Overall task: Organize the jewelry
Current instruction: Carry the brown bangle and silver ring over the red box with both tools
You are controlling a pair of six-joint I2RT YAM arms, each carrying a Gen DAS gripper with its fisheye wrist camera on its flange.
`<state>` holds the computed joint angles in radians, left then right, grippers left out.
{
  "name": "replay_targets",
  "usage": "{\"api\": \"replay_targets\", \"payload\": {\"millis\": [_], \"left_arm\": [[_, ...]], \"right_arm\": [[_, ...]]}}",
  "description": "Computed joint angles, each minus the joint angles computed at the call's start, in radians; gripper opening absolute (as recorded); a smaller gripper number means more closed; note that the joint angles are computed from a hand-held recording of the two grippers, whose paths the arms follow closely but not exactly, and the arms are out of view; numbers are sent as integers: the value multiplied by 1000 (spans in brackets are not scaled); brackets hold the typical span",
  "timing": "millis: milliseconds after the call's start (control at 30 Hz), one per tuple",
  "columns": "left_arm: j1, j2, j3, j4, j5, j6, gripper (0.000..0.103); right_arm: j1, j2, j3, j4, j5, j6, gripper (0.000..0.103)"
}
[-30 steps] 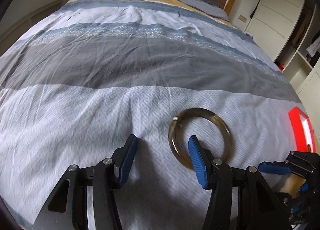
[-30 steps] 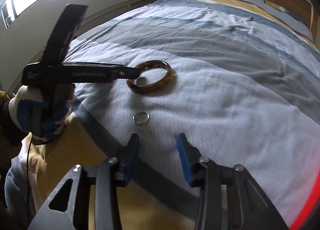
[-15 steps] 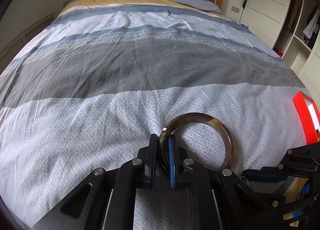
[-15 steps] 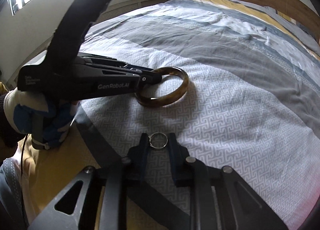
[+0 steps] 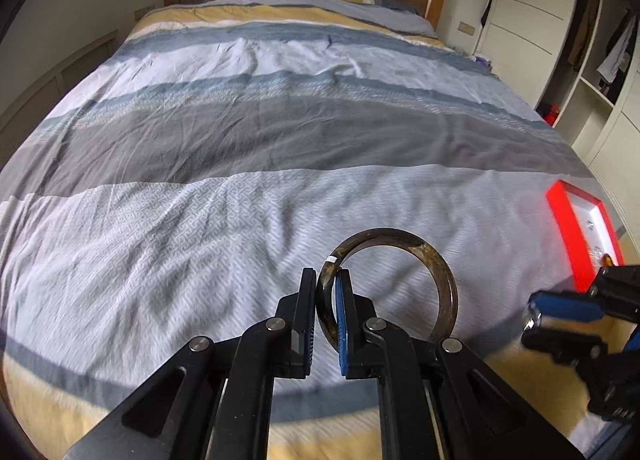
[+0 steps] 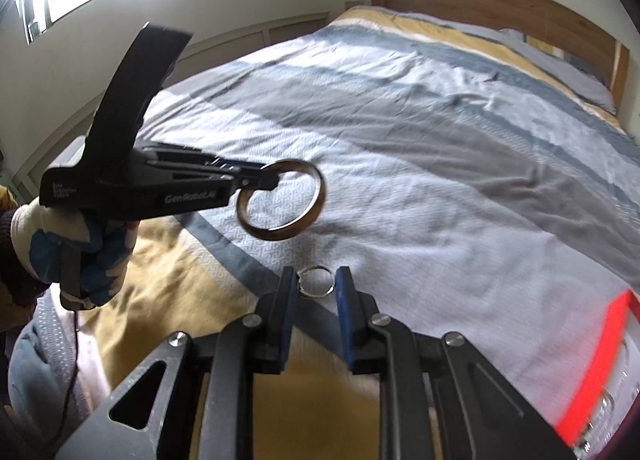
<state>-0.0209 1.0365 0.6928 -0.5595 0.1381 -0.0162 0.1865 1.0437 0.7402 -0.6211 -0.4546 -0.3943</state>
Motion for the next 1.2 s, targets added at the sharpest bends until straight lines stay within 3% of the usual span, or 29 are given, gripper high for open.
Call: {"api": "replay_targets", "payload": {"millis": [267,467,633,833,1000,1200], "left_arm": [[-272,-146,52,-157,-162,-167,9],[-558,-118,147,-219,-329,-324,9],[-762,14,233,-187,-418,-425,9],[-916,289,373,-81,-426,-469,9],[-980,546,553,-27,-401,-453,9],[-1020,790,759,-50,-398,-400,9]], "right_arm": [[-321,-169,72,-289,-153,-221,18],[-730,-125,176,-560,-334,-593,18],[-1055,56,276,-715,-395,-928,18],[-1218,306,395,-641,-362,-1010,18],[-1234,501,499,-498,-317,-928,18],[-1185,664,581,-377,-277,-831,18]]}}
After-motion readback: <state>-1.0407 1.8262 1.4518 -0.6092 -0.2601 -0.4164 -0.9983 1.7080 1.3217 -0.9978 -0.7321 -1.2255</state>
